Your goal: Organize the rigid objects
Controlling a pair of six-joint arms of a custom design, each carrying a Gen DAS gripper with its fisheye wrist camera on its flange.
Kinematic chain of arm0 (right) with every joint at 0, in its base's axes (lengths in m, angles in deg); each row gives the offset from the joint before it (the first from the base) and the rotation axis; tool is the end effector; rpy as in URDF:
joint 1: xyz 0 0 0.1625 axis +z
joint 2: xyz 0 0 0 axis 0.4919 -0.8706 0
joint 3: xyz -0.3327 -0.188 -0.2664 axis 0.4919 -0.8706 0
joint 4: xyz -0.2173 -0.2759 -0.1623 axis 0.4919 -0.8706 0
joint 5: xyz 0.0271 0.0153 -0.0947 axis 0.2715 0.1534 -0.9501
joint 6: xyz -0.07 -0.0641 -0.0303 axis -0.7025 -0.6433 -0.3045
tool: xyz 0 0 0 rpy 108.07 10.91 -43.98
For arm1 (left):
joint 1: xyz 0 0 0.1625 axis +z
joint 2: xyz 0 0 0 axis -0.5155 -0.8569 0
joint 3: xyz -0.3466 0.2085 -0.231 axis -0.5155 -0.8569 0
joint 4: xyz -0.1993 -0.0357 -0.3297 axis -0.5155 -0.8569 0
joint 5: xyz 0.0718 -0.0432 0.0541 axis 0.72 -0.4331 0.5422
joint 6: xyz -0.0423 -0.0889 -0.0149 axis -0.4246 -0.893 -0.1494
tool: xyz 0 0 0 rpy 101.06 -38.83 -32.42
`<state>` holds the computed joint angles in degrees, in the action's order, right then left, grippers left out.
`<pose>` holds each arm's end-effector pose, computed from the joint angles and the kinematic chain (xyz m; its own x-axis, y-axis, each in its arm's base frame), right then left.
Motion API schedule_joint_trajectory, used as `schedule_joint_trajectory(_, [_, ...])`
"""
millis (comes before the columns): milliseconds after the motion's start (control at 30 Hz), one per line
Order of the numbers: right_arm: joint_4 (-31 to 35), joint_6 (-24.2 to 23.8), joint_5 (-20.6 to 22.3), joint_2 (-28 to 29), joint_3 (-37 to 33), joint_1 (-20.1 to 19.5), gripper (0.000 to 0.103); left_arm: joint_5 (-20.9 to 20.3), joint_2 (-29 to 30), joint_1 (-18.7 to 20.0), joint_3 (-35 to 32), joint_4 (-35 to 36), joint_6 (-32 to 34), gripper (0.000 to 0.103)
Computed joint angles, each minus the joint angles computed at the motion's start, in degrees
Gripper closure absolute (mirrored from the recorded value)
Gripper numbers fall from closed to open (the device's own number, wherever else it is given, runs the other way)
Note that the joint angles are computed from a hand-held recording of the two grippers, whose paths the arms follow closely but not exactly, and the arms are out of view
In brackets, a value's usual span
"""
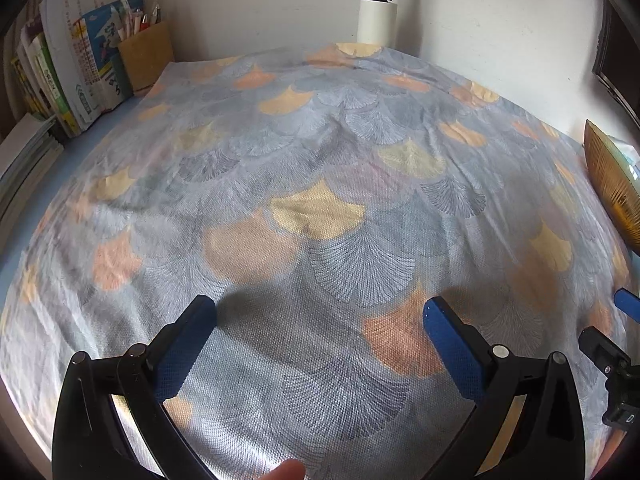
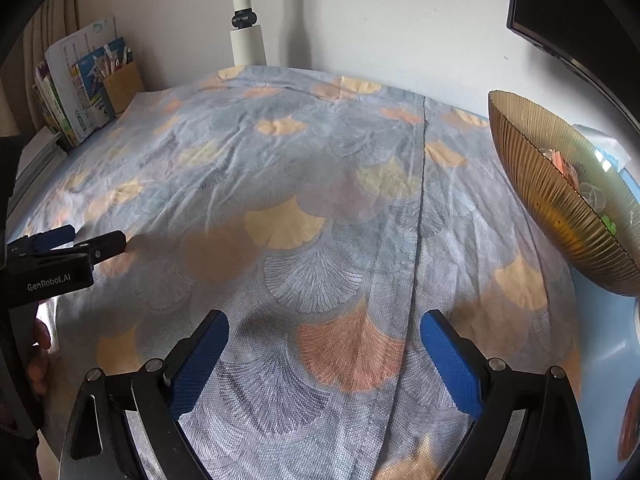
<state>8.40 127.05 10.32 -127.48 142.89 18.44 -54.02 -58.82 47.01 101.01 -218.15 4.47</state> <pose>-0.0702 -0.2820 0.2444 -0.6960 -0.2226 0.6826 -0.5417 0.7869 -0.2957 -0.2674 -0.2901 -0.0726 -0.7145 -0.0726 -0.6959 0.3634 0.8115 -0.4577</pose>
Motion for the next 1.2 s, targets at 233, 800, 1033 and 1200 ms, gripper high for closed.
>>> schedule_joint_trajectory(233, [0.5, 0.6, 1.4, 0.8, -0.9, 0.7, 0.007, -0.1, -0.1, 0.1, -0.1, 0.2, 0.0, 0.0])
schedule_joint_trajectory(800, [0.9, 0.7, 2.0, 1.3, -1.0, 1.0, 0.007, -0.1, 0.0, -0.1, -0.1, 0.3, -0.2, 0.0])
schedule_joint_trajectory(1033, [0.3, 0.6, 2.5, 1.2, -0.7, 1.3, 0.007, -0.1, -0.1, -0.4, 0.0, 0.7, -0.9, 0.0])
schedule_joint_trajectory(1200, [0.4, 0.7, 3.0, 1.6, -0.8, 1.7, 0.007, -0.1, -0.1, -0.4, -0.1, 0.7, -1.0, 0.0])
